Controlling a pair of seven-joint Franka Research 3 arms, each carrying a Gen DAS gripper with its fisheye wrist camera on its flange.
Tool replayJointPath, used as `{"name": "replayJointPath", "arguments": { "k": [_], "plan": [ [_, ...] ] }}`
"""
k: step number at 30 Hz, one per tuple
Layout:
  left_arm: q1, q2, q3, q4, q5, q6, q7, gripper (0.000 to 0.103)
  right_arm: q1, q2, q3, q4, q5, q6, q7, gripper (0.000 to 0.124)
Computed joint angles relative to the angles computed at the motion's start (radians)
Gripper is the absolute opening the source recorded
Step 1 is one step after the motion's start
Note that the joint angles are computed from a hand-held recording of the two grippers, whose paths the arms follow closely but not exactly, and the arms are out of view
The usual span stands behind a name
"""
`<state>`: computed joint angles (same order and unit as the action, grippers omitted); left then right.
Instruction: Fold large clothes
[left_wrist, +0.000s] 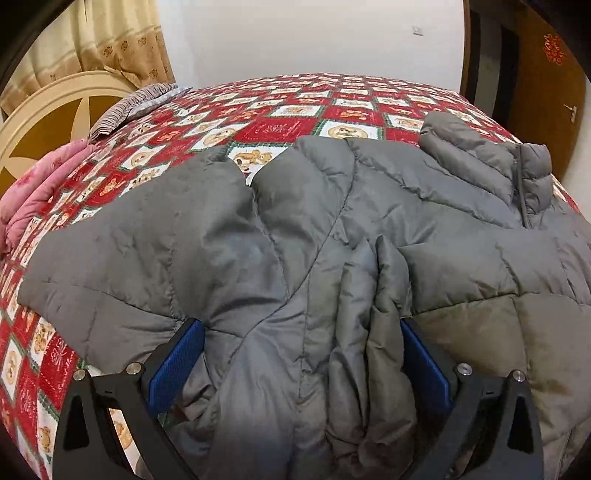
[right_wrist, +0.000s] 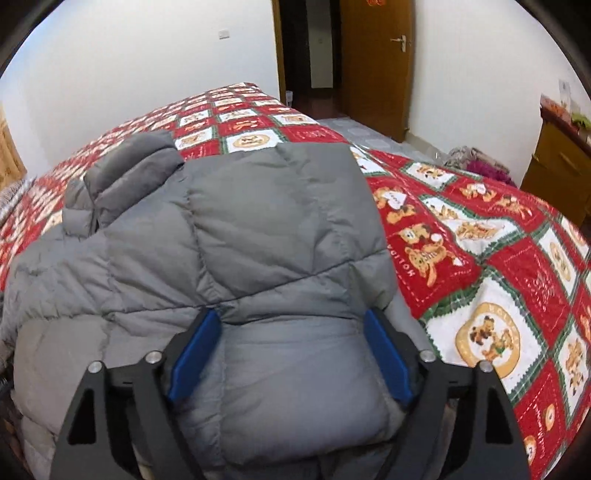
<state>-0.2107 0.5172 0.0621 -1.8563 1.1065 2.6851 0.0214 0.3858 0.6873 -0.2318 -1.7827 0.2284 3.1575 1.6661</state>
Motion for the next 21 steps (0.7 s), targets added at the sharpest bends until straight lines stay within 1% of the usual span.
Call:
{"name": "replayJointPath", "arguments": {
  "k": [3, 4, 5, 6, 7, 8, 9, 10, 12, 13, 14, 15, 16, 17, 18, 20, 21],
  "plan": [
    [-0.014, 0.007, 0.001, 0.014, 0.006, -0.037, 0.008, 0.102, 0.013, 0.012, -0.017, 0.008, -0.004, 0.005, 0.012, 0.089],
    [-0.013, 0.006, 0.000, 0.013, 0.008, -0.035, 0.006, 0.102, 0.021, 0.013, -0.027, -0.007, -0.018, 0.044, 0.019, 0.089],
    [-0.001, -0.005, 0.001, -0.004, 0.013, 0.001, -0.006, 0.102, 0.064, -0.018, -0.063, -0.056, 0.037, 0.050, -0.003, 0.089],
    [0.009, -0.015, -0.001, -0.020, 0.014, 0.031, -0.011, 0.102, 0.088, -0.018, -0.089, -0.071, 0.023, 0.073, 0.019, 0.089],
    [0.027, -0.050, 0.003, -0.065, 0.022, 0.093, -0.032, 0.102, 0.107, -0.018, -0.107, -0.082, 0.035, 0.094, 0.019, 0.089],
    [0.018, -0.092, 0.030, -0.112, 0.079, 0.138, -0.112, 0.102, 0.112, -0.022, -0.108, -0.092, 0.046, 0.109, 0.010, 0.089],
    [-0.003, -0.144, 0.071, -0.161, 0.194, 0.169, -0.256, 0.102, 0.101, -0.025, -0.094, -0.097, 0.055, 0.123, -0.003, 0.089],
    [-0.015, -0.199, 0.099, -0.208, 0.318, 0.177, -0.402, 0.102, 0.100, -0.027, -0.090, -0.097, 0.066, 0.124, -0.016, 0.089],
    [-0.001, -0.307, 0.115, -0.301, 0.480, 0.164, -0.589, 0.102, 0.098, -0.026, -0.085, -0.092, 0.086, 0.112, -0.036, 0.090],
    [0.016, -0.373, 0.120, -0.364, 0.531, 0.137, -0.670, 0.102, 0.105, -0.025, -0.091, -0.089, 0.094, 0.106, -0.042, 0.090],
    [0.034, -0.419, 0.119, -0.408, 0.550, 0.108, -0.720, 0.102, 0.111, -0.022, -0.098, -0.086, 0.099, 0.101, -0.047, 0.090],
    [0.057, -0.472, 0.122, -0.465, 0.555, 0.069, -0.779, 0.102, 0.119, -0.020, -0.105, -0.085, 0.104, 0.099, -0.049, 0.090],
    [0.078, -0.501, 0.120, -0.497, 0.552, 0.047, -0.814, 0.102, 0.125, -0.018, -0.112, -0.082, 0.108, 0.097, -0.051, 0.090],
    [0.112, -0.531, 0.131, -0.536, 0.527, 0.031, -0.867, 0.102, 0.129, -0.014, -0.116, -0.077, 0.111, 0.093, -0.053, 0.090],
    [0.145, -0.536, 0.140, -0.553, 0.493, 0.048, -0.888, 0.102, 0.132, -0.014, -0.118, -0.077, 0.113, 0.092, -0.054, 0.090],
    [0.215, -0.512, 0.163, -0.558, 0.386, 0.129, -0.880, 0.102, 0.131, -0.014, -0.118, -0.078, 0.115, 0.092, -0.057, 0.091],
    [0.243, -0.495, 0.167, -0.557, 0.326, 0.152, -0.868, 0.102, 0.135, -0.014, -0.121, -0.080, 0.117, 0.093, -0.056, 0.091]
  ]
}}
